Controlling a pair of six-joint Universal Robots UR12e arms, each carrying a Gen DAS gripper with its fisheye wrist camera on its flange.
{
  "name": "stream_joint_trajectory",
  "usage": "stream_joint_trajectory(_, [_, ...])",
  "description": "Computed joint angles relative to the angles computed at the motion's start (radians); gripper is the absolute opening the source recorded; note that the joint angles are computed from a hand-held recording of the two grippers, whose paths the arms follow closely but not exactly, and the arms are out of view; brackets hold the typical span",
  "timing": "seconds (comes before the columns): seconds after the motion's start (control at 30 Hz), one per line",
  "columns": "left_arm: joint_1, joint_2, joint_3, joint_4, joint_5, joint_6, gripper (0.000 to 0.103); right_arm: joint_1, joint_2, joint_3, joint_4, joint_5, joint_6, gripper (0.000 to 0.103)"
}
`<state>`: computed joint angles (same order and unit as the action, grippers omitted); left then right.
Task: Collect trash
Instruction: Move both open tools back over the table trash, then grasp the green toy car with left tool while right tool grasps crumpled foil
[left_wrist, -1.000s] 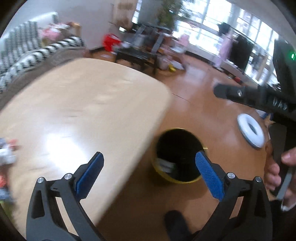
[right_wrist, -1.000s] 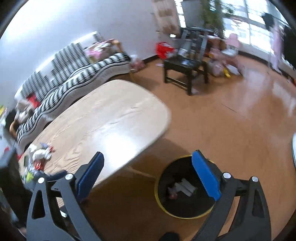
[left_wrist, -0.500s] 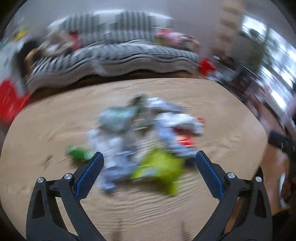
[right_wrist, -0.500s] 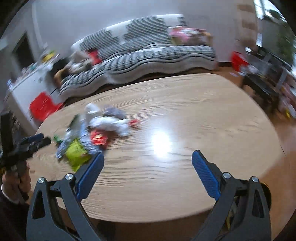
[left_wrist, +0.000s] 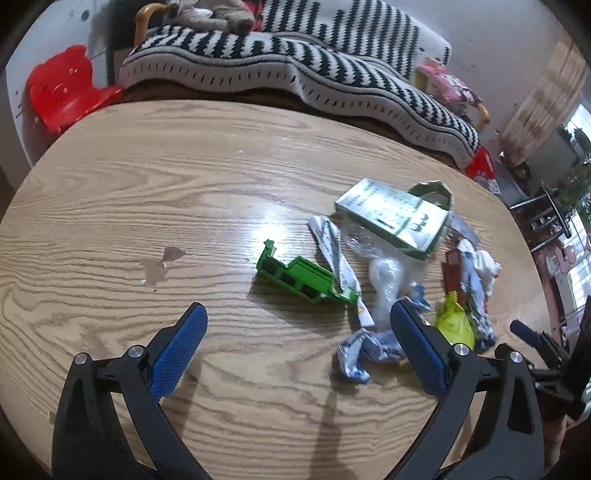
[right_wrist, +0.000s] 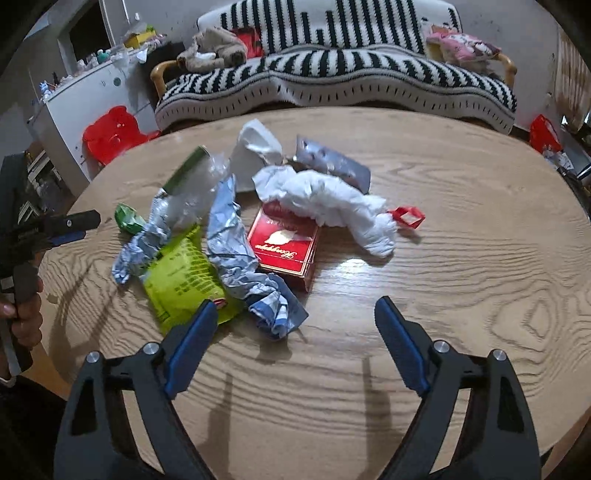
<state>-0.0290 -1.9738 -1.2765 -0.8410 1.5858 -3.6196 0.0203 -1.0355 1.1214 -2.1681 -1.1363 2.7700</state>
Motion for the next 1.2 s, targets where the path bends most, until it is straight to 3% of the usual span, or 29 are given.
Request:
stream_joint_trajectory(0.33, [-0.014,-0.075,0.088,-0.089,0.091,-0.027,0.096,-0.003,0.030,-0.042,0.072,0.019,-0.018,0.081])
stream_joint_trajectory(0.5, [-0.019,-0.105,0.121,-0.110,0.120,-0.019,0.096,-0.002,0.046,-0.056,0.091,0.041,-0.012,0.068])
stream_joint_trajectory(0.57, [-0.024,-0.114,0.129,-0.109,0.135,0.003,0.095,-0.004,0.047,-0.057,0.101,0.063,-0.022,0.051])
stream_joint_trajectory(0.6, [-0.025,-0.115,0.131,-0.105,0.134,0.007,0.090,-0.006,0.046,-0.057,0.110,0.078,-0.028,0.045])
stream_joint_trajectory(0.67, [-0.028,-0.113,0.129,-0.095,0.143,0.016,0.070,-0.005,0.037,-0.045,0.103,0.083,-0.044,0.026])
stream_joint_trajectory(0.77, [-0.029,-0.108,0.125,-0.097,0.126,0.029,0.030,-0.003,0.014,-0.015,0.059,0.087,-0.064,0.023])
stream_joint_trajectory(0.8, [-0.029,-0.105,0.121,-0.100,0.121,0.028,0.025,-0.003,0.010,-0.012,0.053,0.094,-0.065,0.023])
stream_joint_trajectory(1.03, [-0.030,-0.086,0.104,-0.077,0.143,0.039,0.024,-0.010,-0.030,0.029,-0.016,0.142,-0.055,0.020])
stream_joint_trajectory(1.2, [-0.039,-0.073,0.098,-0.054,0.198,0.039,0.024,-0.020,-0.041,0.038,-0.045,0.149,-0.034,0.019])
